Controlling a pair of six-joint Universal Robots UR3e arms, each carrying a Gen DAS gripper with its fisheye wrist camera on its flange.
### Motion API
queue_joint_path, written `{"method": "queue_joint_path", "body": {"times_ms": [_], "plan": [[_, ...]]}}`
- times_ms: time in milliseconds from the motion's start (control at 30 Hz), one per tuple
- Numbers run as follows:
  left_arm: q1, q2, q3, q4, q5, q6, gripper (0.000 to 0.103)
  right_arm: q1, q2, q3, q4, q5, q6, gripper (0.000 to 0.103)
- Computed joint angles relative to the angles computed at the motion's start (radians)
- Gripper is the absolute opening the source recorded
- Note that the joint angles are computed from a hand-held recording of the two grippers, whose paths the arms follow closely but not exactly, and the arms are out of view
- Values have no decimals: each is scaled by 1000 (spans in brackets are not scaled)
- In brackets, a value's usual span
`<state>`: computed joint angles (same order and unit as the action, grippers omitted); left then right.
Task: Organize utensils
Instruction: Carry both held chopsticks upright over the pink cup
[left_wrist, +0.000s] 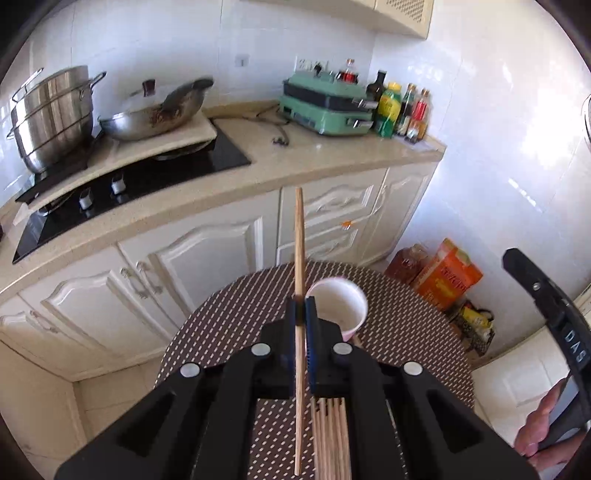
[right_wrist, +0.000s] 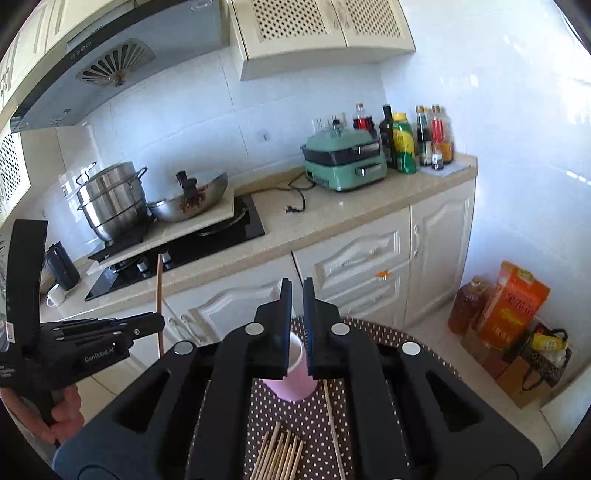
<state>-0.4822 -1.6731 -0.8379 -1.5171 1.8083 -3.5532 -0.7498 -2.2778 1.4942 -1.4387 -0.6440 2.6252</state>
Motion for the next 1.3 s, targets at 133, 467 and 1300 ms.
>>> {"method": "queue_joint_path", "body": {"times_ms": [133,467,1300], "plan": [[75,88,-183,-20,-107,-25,5,128,112,56,1,-163,30,8],[94,153,-442,-28,-113,-56,5,457,319,296,-303,-491,234,56],[89,67,-408,-42,-44,-36,5,681,328,467,-727,-721,439,6]]}}
